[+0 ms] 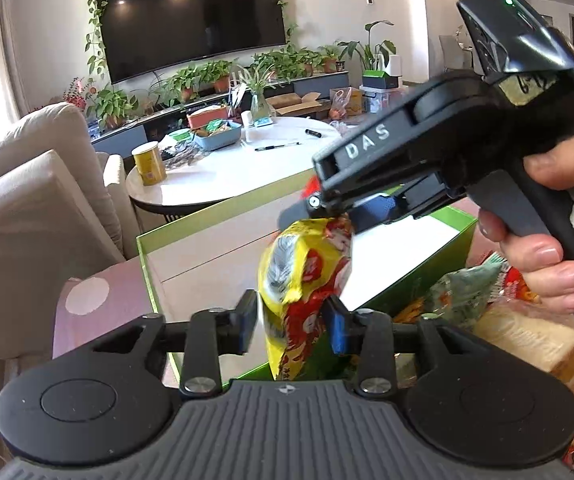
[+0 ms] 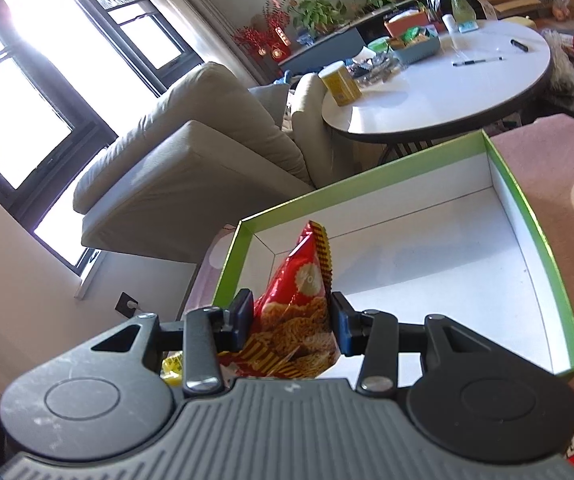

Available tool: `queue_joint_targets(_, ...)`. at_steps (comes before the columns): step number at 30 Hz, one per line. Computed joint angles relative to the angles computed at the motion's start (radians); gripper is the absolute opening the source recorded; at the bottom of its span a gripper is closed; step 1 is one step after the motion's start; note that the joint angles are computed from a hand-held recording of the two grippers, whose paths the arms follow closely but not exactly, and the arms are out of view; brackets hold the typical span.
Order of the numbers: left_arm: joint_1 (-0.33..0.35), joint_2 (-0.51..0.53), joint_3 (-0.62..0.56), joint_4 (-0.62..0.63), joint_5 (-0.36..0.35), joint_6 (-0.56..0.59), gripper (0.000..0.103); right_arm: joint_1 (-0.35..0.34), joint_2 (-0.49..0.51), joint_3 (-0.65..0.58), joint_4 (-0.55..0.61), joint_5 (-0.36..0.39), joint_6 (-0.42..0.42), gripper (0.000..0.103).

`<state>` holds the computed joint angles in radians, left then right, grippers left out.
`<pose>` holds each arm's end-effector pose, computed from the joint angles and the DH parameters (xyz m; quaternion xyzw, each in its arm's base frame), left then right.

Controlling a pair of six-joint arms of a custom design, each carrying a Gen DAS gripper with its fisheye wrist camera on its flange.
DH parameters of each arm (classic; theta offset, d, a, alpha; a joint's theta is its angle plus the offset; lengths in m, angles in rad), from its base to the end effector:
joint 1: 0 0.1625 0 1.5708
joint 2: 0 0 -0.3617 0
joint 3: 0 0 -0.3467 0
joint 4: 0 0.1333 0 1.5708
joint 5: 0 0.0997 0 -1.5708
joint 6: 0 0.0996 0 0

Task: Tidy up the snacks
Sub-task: 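Lift the red-yellow chip bag into the green box and open the right gripper, then grasp the green chip bag with the right gripper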

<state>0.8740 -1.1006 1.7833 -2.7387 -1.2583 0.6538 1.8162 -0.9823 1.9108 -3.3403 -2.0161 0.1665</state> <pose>-0.2371 -0.5387 0.2289 0.5703 0.7718 -0.2405 0.1459 0.2194 -0.5037 0.2001 -0.0550 -0.8932 0.4309 0.1159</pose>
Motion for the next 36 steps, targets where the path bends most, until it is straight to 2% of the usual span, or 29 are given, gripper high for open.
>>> queue_joint_targets(3,0.01,0.001,0.003,-0.027,0.022,-0.009,0.057,-0.005,0.005,0.003,0.01,0.003,0.008,0.047)
queue_joint_targets(7,0.018,0.009,-0.003,-0.043,0.051,-0.04,0.058,-0.01,0.004,0.006,0.027,0.005,0.025,0.048)
queue_joint_targets(10,0.008,0.019,0.01,-0.092,0.129,-0.046,0.058,-0.009,-0.005,0.011,0.047,0.001,0.031,0.049)
queue_joint_targets(12,0.006,0.016,0.025,-0.116,0.157,-0.044,0.057,0.005,-0.006,0.01,0.052,-0.022,0.008,0.056)
queue_joint_targets(16,0.011,-0.005,0.04,-0.116,0.149,-0.082,0.057,0.025,-0.017,0.025,0.041,-0.061,-0.042,0.06)
queue_joint_targets(18,0.008,-0.012,0.044,-0.112,0.153,-0.091,0.057,0.028,-0.03,0.039,0.043,-0.065,-0.04,0.065)
queue_joint_targets(22,-0.003,-0.043,0.074,-0.116,0.152,-0.093,0.057,0.037,-0.056,0.069,0.031,-0.077,-0.036,0.066)
queue_joint_targets(25,-0.01,-0.072,0.099,-0.115,0.136,-0.114,0.059,0.05,-0.083,0.105,0.012,-0.089,-0.045,0.067)
queue_joint_targets(30,-0.028,-0.128,0.153,-0.106,0.103,-0.149,0.063,0.079,-0.124,0.178,-0.051,-0.129,-0.066,0.076)
queue_joint_targets(36,-0.055,-0.157,0.195,-0.084,0.072,-0.158,0.063,0.092,-0.159,0.242,-0.084,-0.169,-0.067,0.078)
